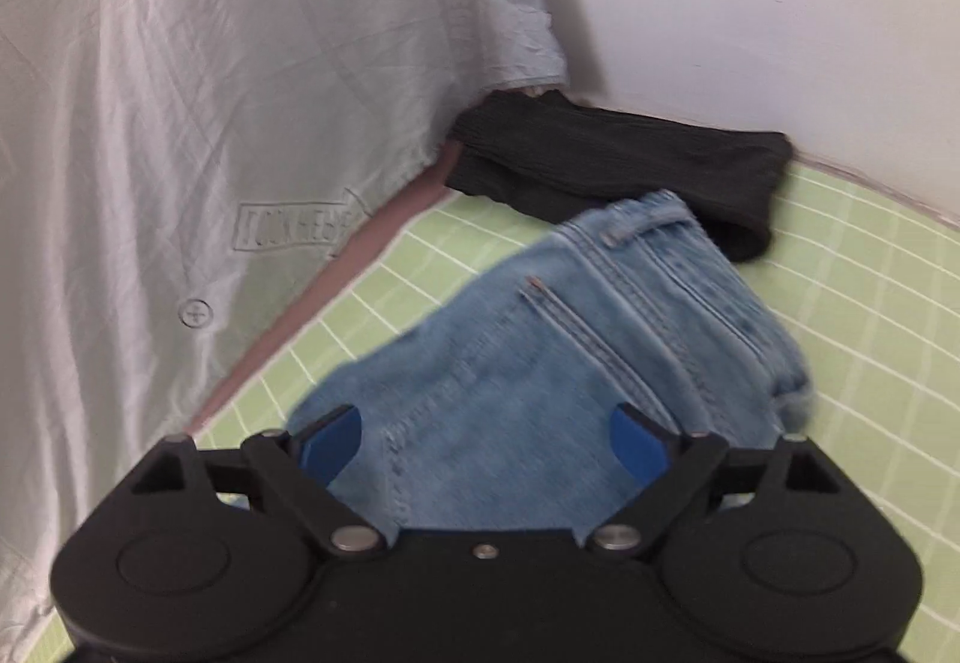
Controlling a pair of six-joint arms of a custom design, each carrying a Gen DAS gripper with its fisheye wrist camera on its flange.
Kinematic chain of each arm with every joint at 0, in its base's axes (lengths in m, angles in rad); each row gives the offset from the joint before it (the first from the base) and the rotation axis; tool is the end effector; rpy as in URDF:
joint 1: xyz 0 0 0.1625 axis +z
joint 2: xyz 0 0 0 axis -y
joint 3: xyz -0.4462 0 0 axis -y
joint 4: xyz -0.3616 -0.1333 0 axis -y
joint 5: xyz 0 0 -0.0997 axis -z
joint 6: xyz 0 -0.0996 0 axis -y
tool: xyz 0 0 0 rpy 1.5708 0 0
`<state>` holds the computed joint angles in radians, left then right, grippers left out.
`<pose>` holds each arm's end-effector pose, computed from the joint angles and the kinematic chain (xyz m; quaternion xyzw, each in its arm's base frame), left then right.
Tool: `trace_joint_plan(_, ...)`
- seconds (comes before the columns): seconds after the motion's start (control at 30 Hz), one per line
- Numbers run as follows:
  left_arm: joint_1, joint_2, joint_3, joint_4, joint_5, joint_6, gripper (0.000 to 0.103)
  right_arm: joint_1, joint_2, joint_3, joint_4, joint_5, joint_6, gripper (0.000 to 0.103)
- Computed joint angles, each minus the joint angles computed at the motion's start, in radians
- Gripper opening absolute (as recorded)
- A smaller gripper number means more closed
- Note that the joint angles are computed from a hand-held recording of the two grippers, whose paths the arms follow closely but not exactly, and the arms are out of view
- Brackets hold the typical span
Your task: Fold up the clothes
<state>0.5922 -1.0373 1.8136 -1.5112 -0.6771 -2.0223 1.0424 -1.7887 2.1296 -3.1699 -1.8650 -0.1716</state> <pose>-0.3017 -0.4572 0.1775 -0.2588 0.8019 -0.3682 0.3929 -0.0942 -0.3685 0.5428 -0.2268 -0.7718 0.5061 0.3109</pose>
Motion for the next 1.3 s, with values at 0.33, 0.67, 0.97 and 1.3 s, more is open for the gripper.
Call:
trace_joint_plan(0.33,0.008,-0.028,0.136,-0.243,0.036,0.002,0.066,-0.229,-0.102,0.191,0.006,0.294,0.375,0.096)
trace_joint_plan(0.67,-0.031,-0.065,0.147,-0.123,0.016,-0.071,0.019,-0.031,-0.002,0.124,0.012,-0.038,0.225,0.007)
trace_joint_plan(0.97,-0.314,-0.263,0.303,0.112,-0.248,-0.352,0.018,-0.125,-0.206,0.188,0.156,0.045,-0.02,0.006)
trace_joint_plan(1.3,-0.537,-0.362,0.393,0.175,-0.511,-0.472,0.024,-0.305,-0.428,0.265,0.327,0.23,-0.227,0.006)
